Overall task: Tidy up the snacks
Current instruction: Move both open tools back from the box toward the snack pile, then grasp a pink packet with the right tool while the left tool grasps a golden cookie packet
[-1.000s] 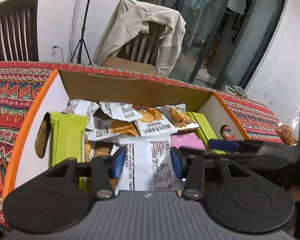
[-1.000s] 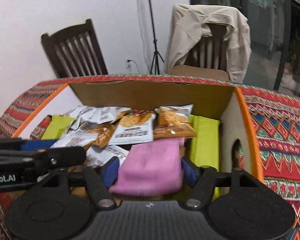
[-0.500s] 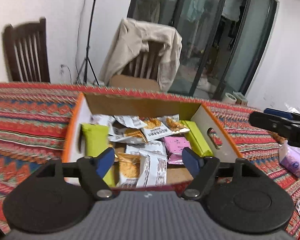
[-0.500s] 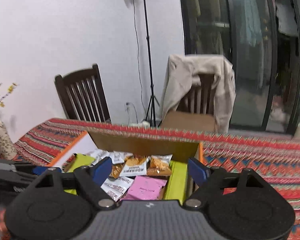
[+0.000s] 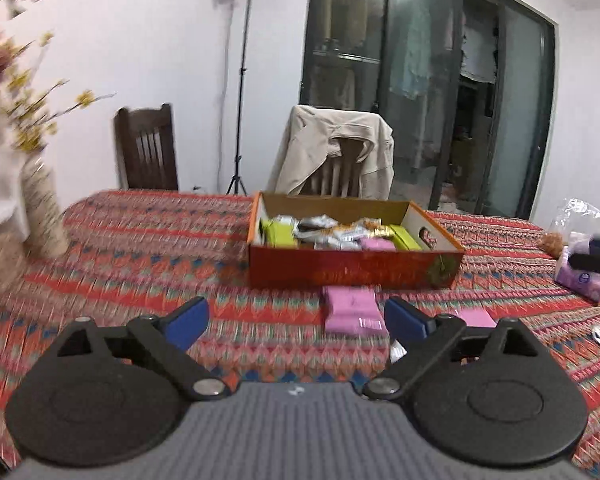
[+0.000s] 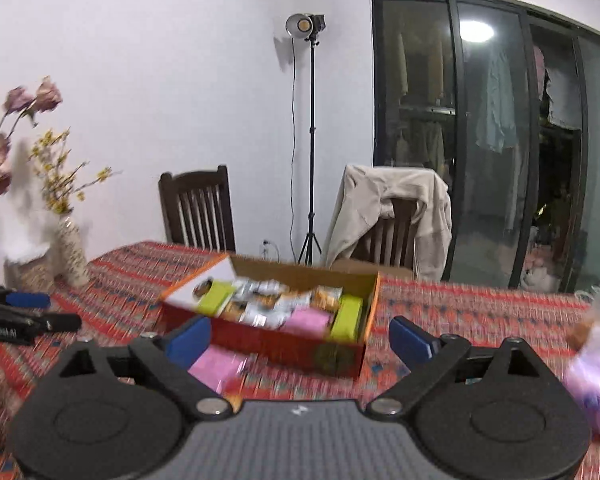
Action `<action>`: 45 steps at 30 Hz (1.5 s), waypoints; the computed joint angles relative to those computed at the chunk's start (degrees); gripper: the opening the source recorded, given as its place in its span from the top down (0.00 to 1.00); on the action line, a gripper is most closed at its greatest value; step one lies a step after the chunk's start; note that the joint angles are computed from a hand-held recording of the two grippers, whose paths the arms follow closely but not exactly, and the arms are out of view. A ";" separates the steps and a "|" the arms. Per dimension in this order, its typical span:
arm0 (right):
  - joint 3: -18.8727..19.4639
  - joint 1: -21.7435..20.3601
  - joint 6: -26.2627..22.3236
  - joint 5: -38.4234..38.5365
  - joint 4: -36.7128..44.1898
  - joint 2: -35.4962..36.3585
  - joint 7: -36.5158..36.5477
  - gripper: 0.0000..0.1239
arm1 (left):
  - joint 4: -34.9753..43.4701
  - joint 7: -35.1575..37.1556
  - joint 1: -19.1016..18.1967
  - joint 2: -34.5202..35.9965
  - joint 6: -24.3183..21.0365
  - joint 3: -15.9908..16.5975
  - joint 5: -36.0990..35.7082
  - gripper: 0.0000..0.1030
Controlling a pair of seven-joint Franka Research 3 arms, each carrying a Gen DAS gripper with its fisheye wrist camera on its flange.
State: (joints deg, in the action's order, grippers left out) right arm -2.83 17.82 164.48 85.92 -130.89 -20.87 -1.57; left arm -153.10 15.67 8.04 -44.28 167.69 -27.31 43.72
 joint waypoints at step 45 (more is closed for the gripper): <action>-18.26 21.98 8.27 -12.73 0.28 14.28 15.82 0.31 | 23.34 27.26 -14.85 42.42 8.22 12.89 -7.79 0.23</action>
State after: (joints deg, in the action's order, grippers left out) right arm -21.09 39.81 172.74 73.19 -130.61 -6.59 14.25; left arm -129.76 42.93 -6.81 -1.87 175.91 -14.42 35.92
